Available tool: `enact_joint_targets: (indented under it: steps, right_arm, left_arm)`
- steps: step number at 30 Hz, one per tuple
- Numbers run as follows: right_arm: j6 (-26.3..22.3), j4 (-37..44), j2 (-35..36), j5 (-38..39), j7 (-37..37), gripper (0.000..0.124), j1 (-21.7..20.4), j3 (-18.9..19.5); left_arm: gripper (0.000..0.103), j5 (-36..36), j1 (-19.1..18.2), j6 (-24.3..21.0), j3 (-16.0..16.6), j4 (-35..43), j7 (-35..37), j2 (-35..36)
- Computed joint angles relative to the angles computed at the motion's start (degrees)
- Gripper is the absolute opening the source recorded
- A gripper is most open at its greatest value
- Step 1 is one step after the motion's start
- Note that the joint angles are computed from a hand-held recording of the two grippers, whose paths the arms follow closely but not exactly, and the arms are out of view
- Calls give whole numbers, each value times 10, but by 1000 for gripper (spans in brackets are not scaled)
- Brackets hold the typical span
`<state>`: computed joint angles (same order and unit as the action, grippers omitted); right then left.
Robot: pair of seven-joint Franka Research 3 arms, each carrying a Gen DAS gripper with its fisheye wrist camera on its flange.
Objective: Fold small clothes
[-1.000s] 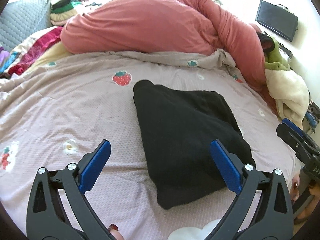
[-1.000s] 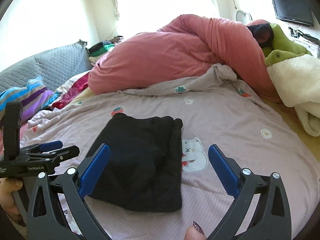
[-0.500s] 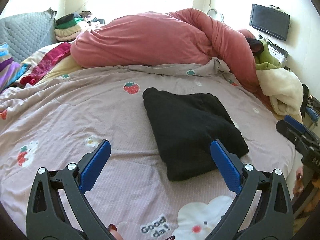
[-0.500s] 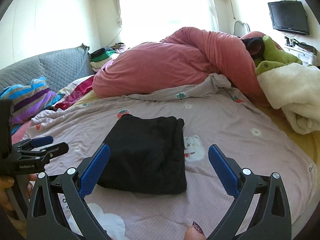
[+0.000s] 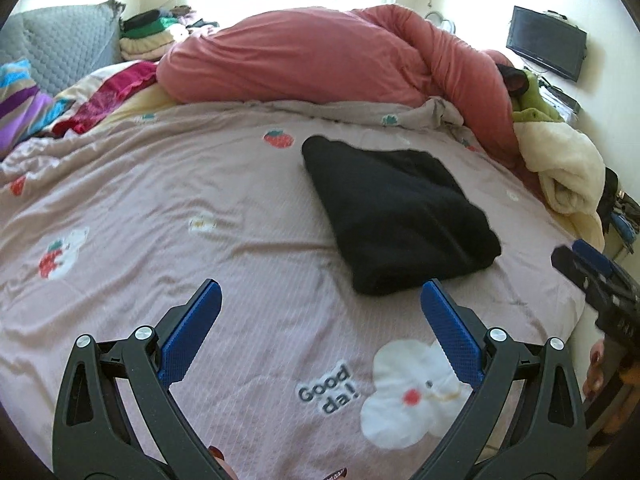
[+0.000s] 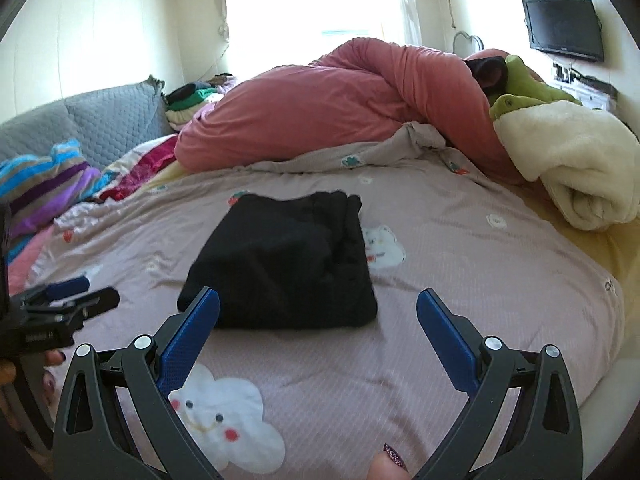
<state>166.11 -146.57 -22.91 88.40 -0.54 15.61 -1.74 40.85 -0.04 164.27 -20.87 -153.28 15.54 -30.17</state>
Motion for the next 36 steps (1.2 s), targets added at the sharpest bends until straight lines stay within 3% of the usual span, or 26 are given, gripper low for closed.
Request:
enact_joint_targets:
  steps: [3, 7, 12, 36]
  right_arm:
    - [23, -17, 3, 7, -10, 98, 7, 16]
    - [36, -31, 15, -32, 34, 98, 16, 22]
    - [63, -30, 23, -3, 6, 98, 29, 23]
    - [53, -33, 20, -6, 12, 98, 23, 18]
  left_arm:
    - [94, 0, 1, 2, -2, -14, -10, -4]
    - [94, -4, -3, 12, -2, -27, -17, -1]
    - [94, -12, -10, 13, 3, -31, -10, 12]
    - [94, -27, -18, -6, 3, -35, -8, -2]
